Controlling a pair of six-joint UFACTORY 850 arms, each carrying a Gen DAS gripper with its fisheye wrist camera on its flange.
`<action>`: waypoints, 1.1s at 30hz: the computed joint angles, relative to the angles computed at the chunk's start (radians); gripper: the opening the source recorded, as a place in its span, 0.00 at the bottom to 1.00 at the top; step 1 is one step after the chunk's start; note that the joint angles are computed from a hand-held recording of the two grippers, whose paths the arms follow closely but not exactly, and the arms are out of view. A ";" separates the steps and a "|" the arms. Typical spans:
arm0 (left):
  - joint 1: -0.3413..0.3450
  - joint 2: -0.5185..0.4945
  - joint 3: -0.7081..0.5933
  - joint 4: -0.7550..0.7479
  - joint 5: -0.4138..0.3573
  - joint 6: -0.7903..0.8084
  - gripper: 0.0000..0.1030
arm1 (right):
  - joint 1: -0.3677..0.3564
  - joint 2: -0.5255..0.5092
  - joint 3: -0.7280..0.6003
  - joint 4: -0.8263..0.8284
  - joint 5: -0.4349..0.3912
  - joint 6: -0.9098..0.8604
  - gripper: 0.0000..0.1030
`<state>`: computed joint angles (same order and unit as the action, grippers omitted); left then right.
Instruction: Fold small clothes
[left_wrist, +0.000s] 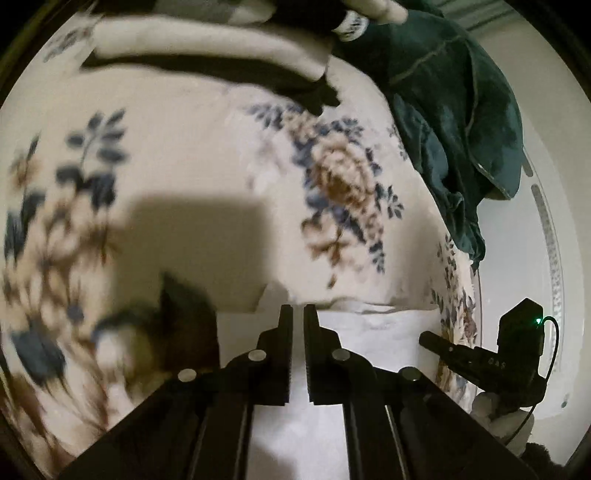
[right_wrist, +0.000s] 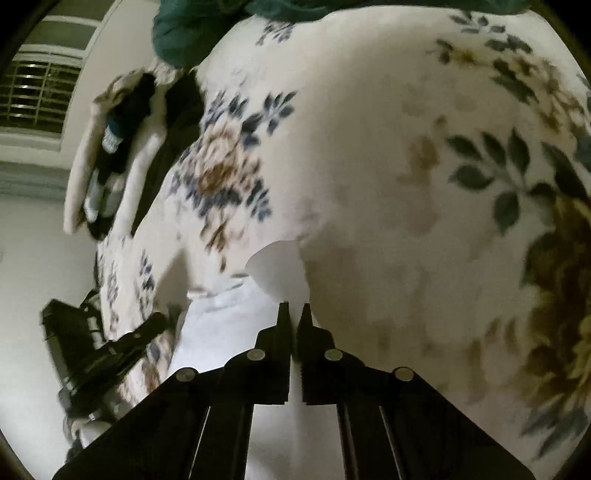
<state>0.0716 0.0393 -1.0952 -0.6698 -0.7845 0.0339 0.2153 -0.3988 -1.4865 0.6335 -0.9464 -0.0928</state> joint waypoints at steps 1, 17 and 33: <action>0.006 -0.005 -0.011 -0.010 -0.014 0.003 0.07 | -0.001 0.000 -0.003 -0.012 0.002 0.021 0.03; -0.078 0.487 0.348 0.212 -0.120 -0.456 0.57 | -0.059 0.161 0.225 0.014 -0.192 -0.135 0.48; -0.026 0.509 0.387 0.225 -0.124 -0.386 0.05 | -0.020 0.178 0.243 -0.093 -0.174 -0.083 0.03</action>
